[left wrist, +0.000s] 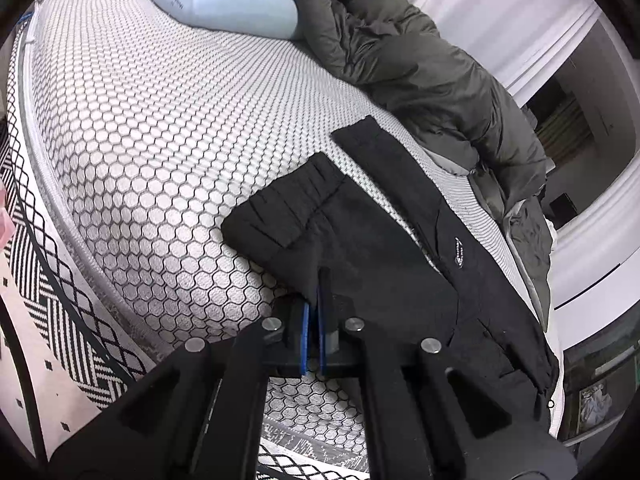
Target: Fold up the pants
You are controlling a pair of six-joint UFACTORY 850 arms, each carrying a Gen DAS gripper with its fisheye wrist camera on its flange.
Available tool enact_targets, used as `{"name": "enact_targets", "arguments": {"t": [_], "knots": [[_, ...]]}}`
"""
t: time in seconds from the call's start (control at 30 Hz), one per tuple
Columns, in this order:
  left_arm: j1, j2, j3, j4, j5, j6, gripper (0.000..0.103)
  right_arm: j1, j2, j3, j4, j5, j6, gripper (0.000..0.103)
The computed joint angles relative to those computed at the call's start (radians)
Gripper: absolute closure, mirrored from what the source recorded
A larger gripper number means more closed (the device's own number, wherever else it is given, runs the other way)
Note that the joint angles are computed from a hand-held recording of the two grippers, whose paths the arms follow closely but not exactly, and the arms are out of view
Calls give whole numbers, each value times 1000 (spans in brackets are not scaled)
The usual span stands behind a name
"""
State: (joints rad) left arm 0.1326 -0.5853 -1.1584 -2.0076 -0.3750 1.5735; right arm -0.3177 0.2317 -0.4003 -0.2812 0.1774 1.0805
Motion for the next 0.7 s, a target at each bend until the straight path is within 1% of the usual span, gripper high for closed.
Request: {"name": "enact_targets", "arguments": {"t": [0.03, 0.07, 0.1, 0.13, 0.17, 0.2, 0.23, 0.27, 0.3, 0.33, 0.37, 0.4, 0.43, 0.47, 0.5, 0.53, 0.57, 0.6, 0.63, 0.67, 0.7], "knots": [[0, 2, 3, -8, -2, 10, 102, 4, 9, 12, 43, 22, -13, 61], [2, 3, 6, -10, -4, 17, 102, 9, 17, 24, 95, 45, -51, 51], [2, 3, 5, -4, -4, 14, 102, 2, 32, 35, 105, 71, -57, 37], [4, 1, 4, 3, -9, 10, 102, -2, 31, 40, 101, 100, -55, 36], [12, -2, 3, 25, -57, -17, 102, -7, 26, 37, 57, 106, -11, 36], [14, -4, 2, 26, -63, -18, 102, -4, -1, 18, 52, 91, -6, 43], [13, -5, 0, 26, -61, -20, 102, 2, -24, 4, 80, 86, -42, 72], [13, -6, -3, 29, -62, -28, 102, 15, -52, -20, 147, 51, -118, 80], [14, -5, -1, 25, -66, -27, 102, 26, -52, -28, 251, 25, -223, 85], [16, -4, 1, 23, -70, -25, 102, 34, -19, -11, 318, 41, -296, 88], [19, -2, 6, 10, -72, -10, 102, 42, 18, 11, 343, 72, -328, 90], [19, -2, 7, 8, -71, -6, 102, 38, 36, 21, 326, 89, -318, 91], [18, -6, 3, 16, -69, -9, 102, 26, 61, 43, 280, 129, -267, 91], [18, -10, -2, 23, -69, -13, 102, 4, 53, 47, 196, 133, -174, 91], [19, -15, -6, 33, -76, -23, 102, -24, 8, 37, 118, 114, -69, 91], [18, -16, -7, 31, -75, -24, 102, -40, -20, 39, 40, 135, 35, 91], [17, -13, -3, 24, -75, -15, 102, -53, -24, 49, -11, 166, 99, 91], [18, -9, 2, 17, -77, -2, 102, -59, -8, 59, -28, 170, 121, 91], [21, -6, 5, 15, -81, 2, 102, -51, 9, 56, -27, 150, 102, 91], [26, -3, 11, 17, -87, 2, 102, -37, 12, 51, 16, 134, 41, 91], [29, -2, 12, 17, -96, -1, 102, -21, 9, 41, 101, 115, -35, 91]]}}
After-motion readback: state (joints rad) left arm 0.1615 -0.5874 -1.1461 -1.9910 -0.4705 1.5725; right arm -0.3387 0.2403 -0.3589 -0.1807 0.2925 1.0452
